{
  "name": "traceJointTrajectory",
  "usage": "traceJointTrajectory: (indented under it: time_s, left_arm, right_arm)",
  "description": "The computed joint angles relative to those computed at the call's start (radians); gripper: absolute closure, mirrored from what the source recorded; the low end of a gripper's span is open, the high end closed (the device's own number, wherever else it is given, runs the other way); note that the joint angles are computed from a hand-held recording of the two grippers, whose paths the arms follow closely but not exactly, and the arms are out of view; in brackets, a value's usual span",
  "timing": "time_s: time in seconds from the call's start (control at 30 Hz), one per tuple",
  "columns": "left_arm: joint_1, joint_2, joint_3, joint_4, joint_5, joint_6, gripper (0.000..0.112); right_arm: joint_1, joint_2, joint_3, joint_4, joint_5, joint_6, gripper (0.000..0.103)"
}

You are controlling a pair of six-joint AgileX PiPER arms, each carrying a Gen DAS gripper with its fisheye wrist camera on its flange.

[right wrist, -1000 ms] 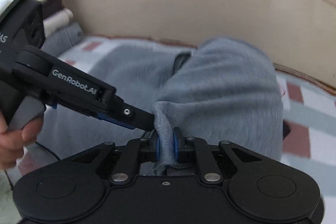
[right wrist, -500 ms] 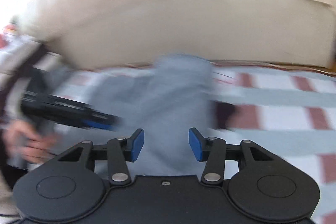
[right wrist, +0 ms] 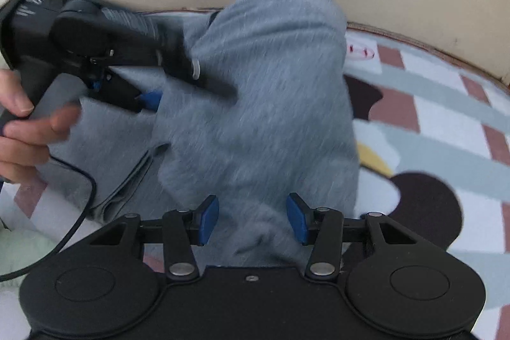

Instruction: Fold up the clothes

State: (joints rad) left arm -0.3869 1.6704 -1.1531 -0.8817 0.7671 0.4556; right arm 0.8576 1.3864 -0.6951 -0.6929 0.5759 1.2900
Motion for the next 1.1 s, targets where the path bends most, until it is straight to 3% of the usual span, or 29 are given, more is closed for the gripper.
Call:
traceJointTrajectory:
  time_s: [0.07, 0.23, 0.33, 0.4, 0.47, 0.6, 0.7, 0.77, 0.83, 1.0, 1.1]
  left_arm:
    - [-0.055, -0.081, 0.022, 0.118, -0.073, -0.045, 0.1]
    - [-0.002, -0.142, 0.053, 0.157, -0.028, -0.127, 0.1]
    - [0.072, -0.06, 0.046, 0.123, 0.063, -0.106, 0.1]
    - [0.108, -0.015, 0.028, 0.075, 0.109, -0.044, 0.097]
    - [0.131, 0.011, -0.006, 0.056, 0.157, -0.006, 0.092]
    - [0.158, -0.026, -0.032, 0.058, 0.198, 0.063, 0.075]
    - [0.239, -0.082, -0.009, -0.016, 0.238, 0.182, 0.064]
    - [0.275, -0.116, 0.007, -0.053, 0.226, 0.235, 0.06]
    - [0.29, -0.142, 0.014, -0.051, 0.182, 0.254, 0.052]
    - [0.285, -0.119, -0.022, 0.036, 0.136, 0.15, 0.052]
    - [0.268, -0.112, -0.034, 0.071, 0.127, 0.137, 0.052]
  right_arm:
    - [-0.001, -0.011, -0.012, 0.081, 0.016, -0.079, 0.05]
    - [-0.068, -0.134, -0.045, 0.316, 0.023, -0.305, 0.051]
    - [-0.11, -0.199, -0.078, 0.214, 0.002, -0.216, 0.05]
    - [-0.181, -0.175, -0.129, 0.232, -0.022, -0.255, 0.05]
    - [-0.226, -0.077, -0.212, 0.223, -0.014, -0.317, 0.05]
    - [-0.145, 0.151, -0.376, -0.067, 0.13, -0.221, 0.05]
    - [-0.163, 0.229, -0.389, -0.12, 0.076, -0.209, 0.049]
    - [-0.177, 0.263, -0.369, -0.143, 0.026, -0.196, 0.047]
    - [-0.139, 0.253, -0.337, -0.209, 0.039, -0.175, 0.047]
    - [-0.08, 0.145, -0.22, -0.193, 0.067, -0.104, 0.045]
    - [-0.066, 0.065, -0.105, -0.214, 0.02, 0.024, 0.044]
